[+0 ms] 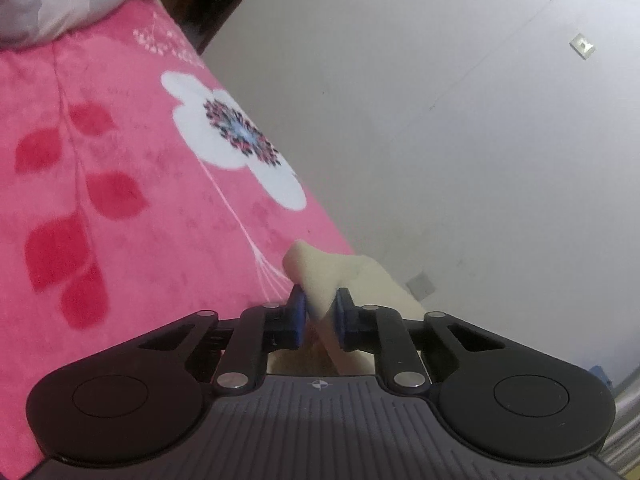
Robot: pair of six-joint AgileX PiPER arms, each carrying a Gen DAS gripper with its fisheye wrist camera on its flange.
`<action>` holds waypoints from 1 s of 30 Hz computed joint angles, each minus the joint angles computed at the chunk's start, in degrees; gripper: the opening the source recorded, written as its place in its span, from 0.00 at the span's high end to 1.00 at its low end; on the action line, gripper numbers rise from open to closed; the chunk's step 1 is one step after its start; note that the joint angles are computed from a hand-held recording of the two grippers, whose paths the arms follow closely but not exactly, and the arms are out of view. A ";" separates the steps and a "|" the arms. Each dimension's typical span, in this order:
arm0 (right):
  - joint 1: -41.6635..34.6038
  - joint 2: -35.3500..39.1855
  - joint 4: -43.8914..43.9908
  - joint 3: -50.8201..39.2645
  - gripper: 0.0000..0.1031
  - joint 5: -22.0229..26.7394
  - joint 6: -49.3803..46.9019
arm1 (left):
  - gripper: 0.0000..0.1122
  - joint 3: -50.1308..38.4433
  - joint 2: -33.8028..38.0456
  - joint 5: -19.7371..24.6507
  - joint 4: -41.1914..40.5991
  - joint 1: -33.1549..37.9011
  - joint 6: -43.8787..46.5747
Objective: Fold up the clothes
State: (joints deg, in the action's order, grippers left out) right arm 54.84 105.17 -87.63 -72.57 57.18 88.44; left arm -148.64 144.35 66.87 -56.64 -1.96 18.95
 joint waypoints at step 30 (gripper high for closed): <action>-10.08 -4.76 -0.11 9.00 0.82 -13.69 25.53 | 0.68 39.00 -18.48 -13.28 -9.29 -1.71 41.44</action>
